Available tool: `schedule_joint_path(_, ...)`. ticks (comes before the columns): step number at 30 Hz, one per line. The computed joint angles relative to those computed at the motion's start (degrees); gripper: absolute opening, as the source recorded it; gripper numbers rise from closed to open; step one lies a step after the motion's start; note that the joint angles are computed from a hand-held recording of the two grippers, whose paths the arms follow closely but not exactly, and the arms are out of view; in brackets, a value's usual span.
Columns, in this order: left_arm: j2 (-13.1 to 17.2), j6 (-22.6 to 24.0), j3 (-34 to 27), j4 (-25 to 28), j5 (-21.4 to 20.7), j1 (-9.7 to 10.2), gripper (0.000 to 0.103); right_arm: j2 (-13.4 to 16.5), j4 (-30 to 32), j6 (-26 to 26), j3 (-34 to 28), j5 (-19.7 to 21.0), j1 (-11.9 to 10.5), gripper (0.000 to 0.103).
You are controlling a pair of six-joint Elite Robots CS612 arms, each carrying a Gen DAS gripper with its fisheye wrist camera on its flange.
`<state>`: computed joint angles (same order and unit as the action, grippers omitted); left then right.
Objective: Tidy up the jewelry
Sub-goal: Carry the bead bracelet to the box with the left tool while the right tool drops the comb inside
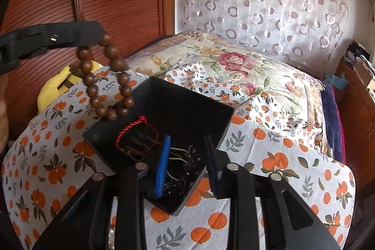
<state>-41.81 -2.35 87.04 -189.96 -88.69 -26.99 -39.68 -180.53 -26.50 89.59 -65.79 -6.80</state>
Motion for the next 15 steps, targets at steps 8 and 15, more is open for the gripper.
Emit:
schedule_joint_path(8,1.26,0.54,-2.41,2.0,-1.33,-0.01,0.012,-1.5,-3.25,1.65,2.6,0.32,-1.16,0.033)
schedule_joint_path(15,2.04,0.86,-3.97,3.6,-1.06,-0.3,0.012,-1.76,-4.85,3.29,3.64,0.85,-1.78,0.033)
